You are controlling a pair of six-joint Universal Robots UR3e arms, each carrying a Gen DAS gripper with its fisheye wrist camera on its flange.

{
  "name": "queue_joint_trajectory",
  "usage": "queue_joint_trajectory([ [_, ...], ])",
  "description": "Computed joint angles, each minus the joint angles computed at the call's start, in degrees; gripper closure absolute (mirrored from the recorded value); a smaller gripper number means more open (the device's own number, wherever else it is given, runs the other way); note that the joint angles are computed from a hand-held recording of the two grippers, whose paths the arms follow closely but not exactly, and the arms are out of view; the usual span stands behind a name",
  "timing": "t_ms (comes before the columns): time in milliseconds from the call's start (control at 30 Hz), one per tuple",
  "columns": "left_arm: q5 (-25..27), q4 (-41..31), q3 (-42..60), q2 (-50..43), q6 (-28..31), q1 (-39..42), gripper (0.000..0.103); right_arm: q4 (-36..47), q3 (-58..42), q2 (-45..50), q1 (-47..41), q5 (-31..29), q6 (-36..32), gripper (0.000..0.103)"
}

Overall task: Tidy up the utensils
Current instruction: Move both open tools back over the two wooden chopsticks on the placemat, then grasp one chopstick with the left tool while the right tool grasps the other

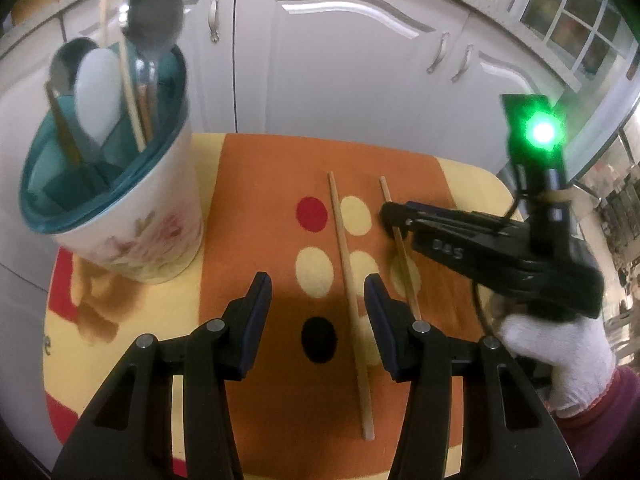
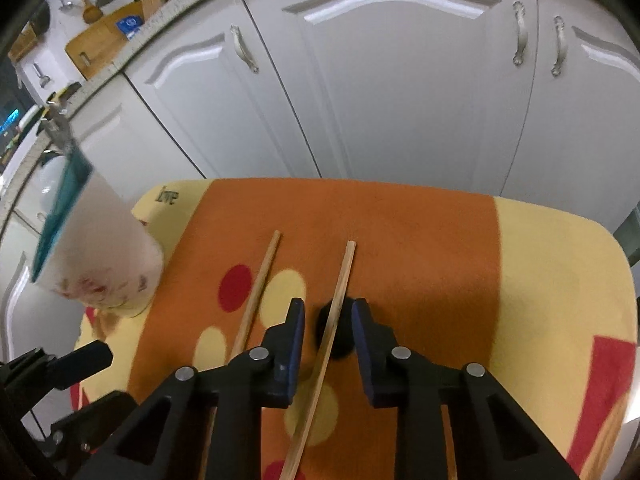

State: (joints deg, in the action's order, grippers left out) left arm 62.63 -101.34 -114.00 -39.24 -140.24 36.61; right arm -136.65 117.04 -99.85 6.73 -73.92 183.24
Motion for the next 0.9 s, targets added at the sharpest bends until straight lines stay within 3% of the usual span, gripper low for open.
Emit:
queue_joint_trajectory([
  [100,2.06,8.36,-1.52,-4.54,-6.42,-6.06,0.056,-1.43,-0.17,1.81,-0.26,-0.74,-0.72,0.095],
  [467,9.95,34.72,-2.46,-24.65,-26.65,-24.21,0.056,9.0,5.33,-8.58,-12.37,8.22,-9.3,0.095],
  [667,14.41,42.02,-0.3,-33.49,-31.45,-29.54,0.056,11.4,3.15,-6.79,-13.18,9.33,-10.76,0.093],
  [900,16.36,43.52,1.14,-38.19,-31.87,-31.2,0.058,7.91,2.18,-3.61,-11.31,8.42,-9.62,0.093],
])
